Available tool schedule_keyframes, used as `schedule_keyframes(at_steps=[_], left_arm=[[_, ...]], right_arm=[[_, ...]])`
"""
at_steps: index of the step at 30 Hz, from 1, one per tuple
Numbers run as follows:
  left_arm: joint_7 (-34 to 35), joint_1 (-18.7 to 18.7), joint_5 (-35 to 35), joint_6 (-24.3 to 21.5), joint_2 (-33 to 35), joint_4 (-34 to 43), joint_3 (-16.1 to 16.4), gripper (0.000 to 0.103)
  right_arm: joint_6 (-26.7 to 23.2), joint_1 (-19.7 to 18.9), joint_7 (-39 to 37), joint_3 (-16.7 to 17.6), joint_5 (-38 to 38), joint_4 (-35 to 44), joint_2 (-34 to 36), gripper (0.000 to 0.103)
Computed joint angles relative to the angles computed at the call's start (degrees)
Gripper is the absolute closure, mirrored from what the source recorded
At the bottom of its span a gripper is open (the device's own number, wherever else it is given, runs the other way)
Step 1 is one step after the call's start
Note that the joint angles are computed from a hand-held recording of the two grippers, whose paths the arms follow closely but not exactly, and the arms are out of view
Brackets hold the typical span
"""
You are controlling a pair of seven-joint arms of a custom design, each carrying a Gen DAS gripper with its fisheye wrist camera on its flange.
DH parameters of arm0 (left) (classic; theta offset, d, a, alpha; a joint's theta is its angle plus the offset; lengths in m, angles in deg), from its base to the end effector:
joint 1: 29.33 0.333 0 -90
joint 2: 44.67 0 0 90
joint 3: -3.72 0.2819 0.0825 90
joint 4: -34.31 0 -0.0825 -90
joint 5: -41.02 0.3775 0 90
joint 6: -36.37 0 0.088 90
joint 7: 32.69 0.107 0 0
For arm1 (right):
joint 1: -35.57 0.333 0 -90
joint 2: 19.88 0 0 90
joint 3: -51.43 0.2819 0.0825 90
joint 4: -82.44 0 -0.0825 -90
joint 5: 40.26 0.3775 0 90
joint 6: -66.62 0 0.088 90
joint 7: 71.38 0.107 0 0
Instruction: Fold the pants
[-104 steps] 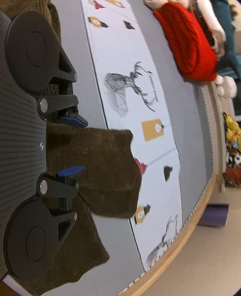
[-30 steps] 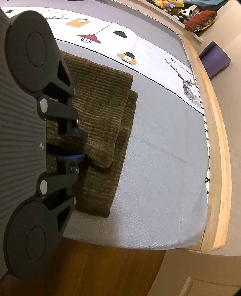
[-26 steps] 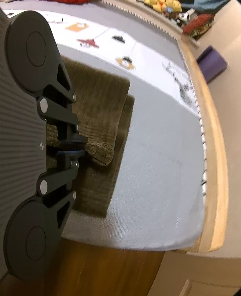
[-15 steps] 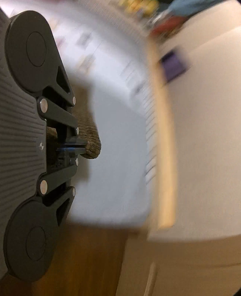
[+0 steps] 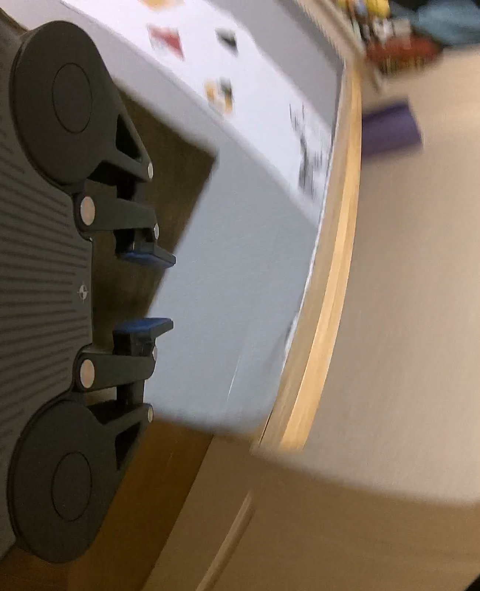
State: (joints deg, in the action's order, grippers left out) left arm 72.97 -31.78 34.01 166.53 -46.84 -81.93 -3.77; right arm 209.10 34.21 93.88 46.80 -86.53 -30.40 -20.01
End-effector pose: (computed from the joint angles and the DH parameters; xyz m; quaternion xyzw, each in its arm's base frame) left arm 0.5553 -0.1010 0.4607 -0.5540 0.8193 -0.1303 0.0704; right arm 0.5880 -0.0584 0.4949 -0.3068 0.8679 -0.3487 0.1764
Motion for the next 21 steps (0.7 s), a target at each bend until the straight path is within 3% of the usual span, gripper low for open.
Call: schedule_keyframes(at_steps=[4, 7, 9, 13, 16, 18, 21], left_arm=[[1.23, 1.0, -4.8, 3.5, -3.72, -2.1, 1.25, 0.072], [-1.66, 3.22, -3.81, 3.88, -5.96, -1.65, 2.63, 0.072], [0.73, 5.06, -2.74, 2.68, -7.3, -1.21, 4.09, 0.07], [4.34, 8.38, 1.52, 3.79, -8.23, -1.34, 5.48, 0.048], [3.23, 10.49, 0.01, 6.27, -7.45, -2.29, 6.58, 0.044], [0.69, 11.66, -1.07, 2.69, -5.67, -0.69, 6.91, 0.041], [2.9, 12.07, -1.81, 3.79, -4.72, 0.06, 6.94, 0.04]], right_arm=[[9.96, 0.63, -16.96, 0.95, 13.66, 2.6, 3.76, 0.063], [9.75, 1.52, -32.65, 2.99, 26.81, 7.02, 7.64, 0.062], [8.13, 1.88, -40.77, 4.39, 34.6, 10.82, 10.61, 0.061], [-0.55, 2.47, -51.71, 6.6, 45.62, 20.39, 17.06, 0.058], [-5.02, 4.13, -53.6, 6.72, 47.53, 24.61, 19.5, 0.058], [-7.74, 4.63, -53.92, 6.84, 49.37, 26.79, 20.64, 0.058], [-11.51, 5.18, -52.34, 6.63, 51.39, 30.62, 23.25, 0.057]])
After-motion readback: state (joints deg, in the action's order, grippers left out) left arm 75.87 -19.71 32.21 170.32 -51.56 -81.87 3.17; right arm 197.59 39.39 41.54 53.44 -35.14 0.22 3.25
